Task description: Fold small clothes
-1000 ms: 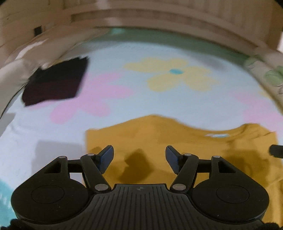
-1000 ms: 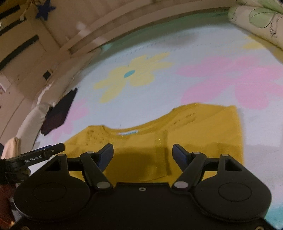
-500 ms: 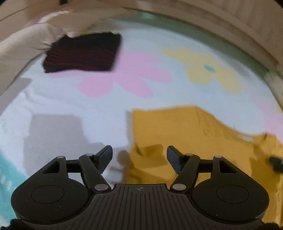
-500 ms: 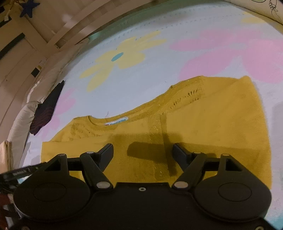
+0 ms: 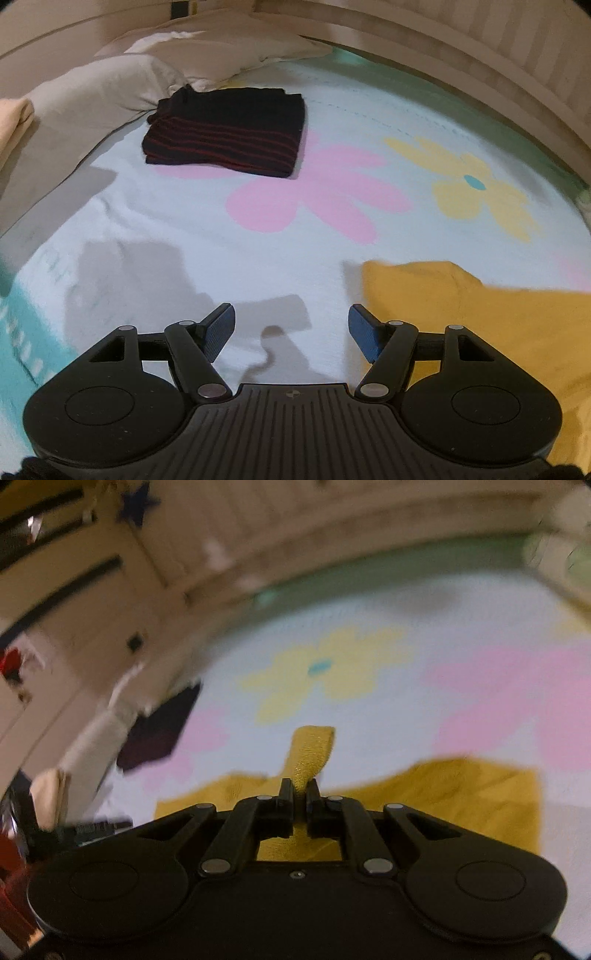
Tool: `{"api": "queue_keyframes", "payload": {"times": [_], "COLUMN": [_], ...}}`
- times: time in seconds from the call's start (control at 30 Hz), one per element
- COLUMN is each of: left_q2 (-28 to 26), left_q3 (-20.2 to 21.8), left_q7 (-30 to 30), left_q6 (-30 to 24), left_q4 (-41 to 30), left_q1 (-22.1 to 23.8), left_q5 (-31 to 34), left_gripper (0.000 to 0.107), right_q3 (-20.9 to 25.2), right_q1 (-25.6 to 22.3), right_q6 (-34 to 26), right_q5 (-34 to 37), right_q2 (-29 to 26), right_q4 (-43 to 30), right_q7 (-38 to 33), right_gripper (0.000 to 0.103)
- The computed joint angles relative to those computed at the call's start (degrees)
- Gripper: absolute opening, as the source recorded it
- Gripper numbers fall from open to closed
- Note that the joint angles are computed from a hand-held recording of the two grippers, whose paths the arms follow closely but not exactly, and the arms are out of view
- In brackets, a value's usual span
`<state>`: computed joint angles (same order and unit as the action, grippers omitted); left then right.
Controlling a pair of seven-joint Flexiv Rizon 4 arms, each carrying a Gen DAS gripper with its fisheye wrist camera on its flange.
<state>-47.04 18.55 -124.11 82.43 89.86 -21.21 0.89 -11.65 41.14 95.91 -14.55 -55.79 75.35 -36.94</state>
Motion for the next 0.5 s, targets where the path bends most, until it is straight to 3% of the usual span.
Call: {"api": "queue_keyframes", "payload": {"times": [0.03, 0.1, 0.23, 0.5], "left_q2": [-0.2, -0.63, -1.57, -3.92], "left_q3": [-0.66, -1.66, -2.18, -4.53], "left_q7": [0.57, 1.68, 3.6, 9.05], "left_q6": [-0.18, -0.61, -1.97, -4.19], "left_q4": [-0.38, -1.12, -3.33, -7.59], "left_q1": [0.36, 0.71, 0.12, -0.4], "left_q5": [0.01, 0.1, 0.93, 2.76], "left_gripper": [0.066, 0.066, 0.066, 0.067], "right_q3": [-4.19, -6.96, -2.83, 1.53], "right_q1": [2.16, 3.31, -0.29, -4.33], "right_q6": [-0.69, -3.82, -8.83, -8.32], "right_q5": [1.21, 2.61, 0.91, -2.76], "right_q2": [0.84, 1.62, 1.62, 1.17], "right_q4": [2.21, 4.89, 6.28, 6.36], "right_q7": [1.89, 4.85, 7.33, 8.44], "right_gripper": [0.013, 0.013, 0.013, 0.013]}}
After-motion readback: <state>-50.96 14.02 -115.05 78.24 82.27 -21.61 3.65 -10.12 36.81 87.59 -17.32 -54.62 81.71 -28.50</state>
